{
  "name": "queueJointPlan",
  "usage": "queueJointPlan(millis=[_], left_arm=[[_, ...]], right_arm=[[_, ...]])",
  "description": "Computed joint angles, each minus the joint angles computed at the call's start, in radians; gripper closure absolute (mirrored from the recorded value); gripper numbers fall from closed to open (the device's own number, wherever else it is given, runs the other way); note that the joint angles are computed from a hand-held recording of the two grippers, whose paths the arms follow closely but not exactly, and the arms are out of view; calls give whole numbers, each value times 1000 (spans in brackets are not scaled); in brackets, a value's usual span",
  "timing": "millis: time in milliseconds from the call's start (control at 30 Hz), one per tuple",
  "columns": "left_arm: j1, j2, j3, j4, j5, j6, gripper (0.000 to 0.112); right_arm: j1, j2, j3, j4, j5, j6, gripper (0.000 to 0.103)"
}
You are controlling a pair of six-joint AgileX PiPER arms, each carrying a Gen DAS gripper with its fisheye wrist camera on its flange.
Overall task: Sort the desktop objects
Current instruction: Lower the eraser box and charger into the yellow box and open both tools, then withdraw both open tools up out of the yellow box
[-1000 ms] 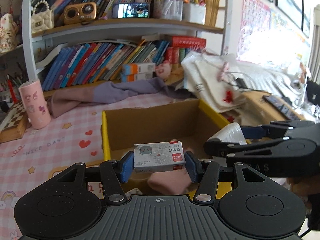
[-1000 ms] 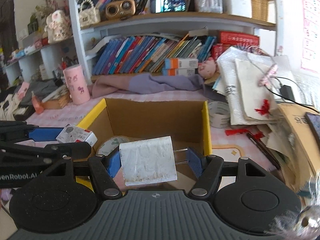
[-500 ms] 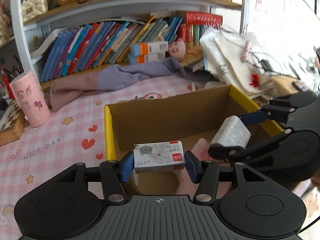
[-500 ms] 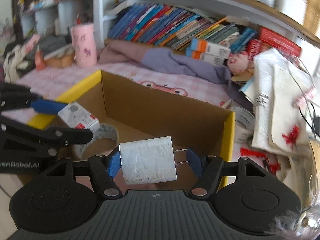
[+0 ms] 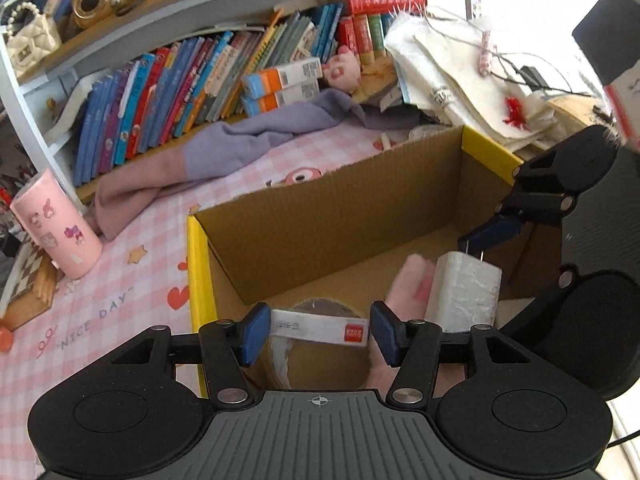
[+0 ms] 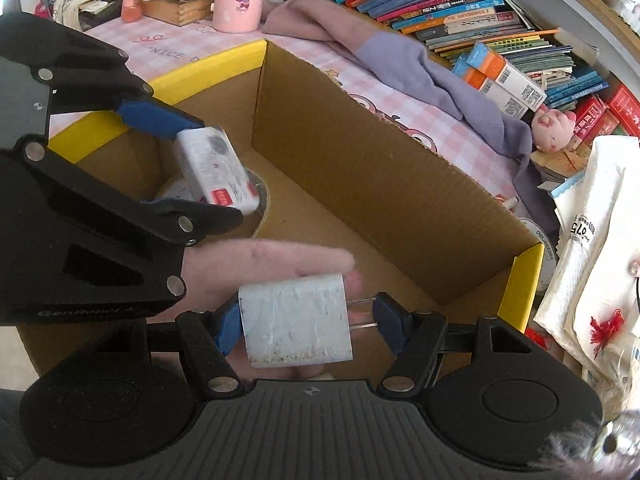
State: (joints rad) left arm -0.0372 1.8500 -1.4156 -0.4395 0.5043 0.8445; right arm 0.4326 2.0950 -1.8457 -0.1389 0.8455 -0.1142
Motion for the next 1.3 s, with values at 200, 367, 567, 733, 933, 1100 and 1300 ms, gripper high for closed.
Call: queueJointPlan(millis=[200, 367, 567, 733, 933, 1100, 1300], left_arm=[[19, -68, 86, -156, -75, 72, 31], [36, -168, 193, -342, -168, 224, 20], [79, -261, 276, -502, -207, 322, 12], [149, -334, 337, -584, -176, 373, 10], [246, -422, 425, -679, -132, 441, 10], [304, -487, 502, -722, -139, 513, 10], [440, -552, 589, -874, -1, 741, 10]], right_arm=[[11, -52, 78, -41, -81, 41, 30], [15, -125, 182, -111, -189, 166, 25], [34, -241, 326, -260, -313, 408, 21], [72, -337, 441, -475, -356, 715, 20], [156, -425, 559, -775, -324, 1160, 19], [272, -486, 641, -987, -206, 1501, 16], [430, -503, 683, -1061, -31, 1718, 14]])
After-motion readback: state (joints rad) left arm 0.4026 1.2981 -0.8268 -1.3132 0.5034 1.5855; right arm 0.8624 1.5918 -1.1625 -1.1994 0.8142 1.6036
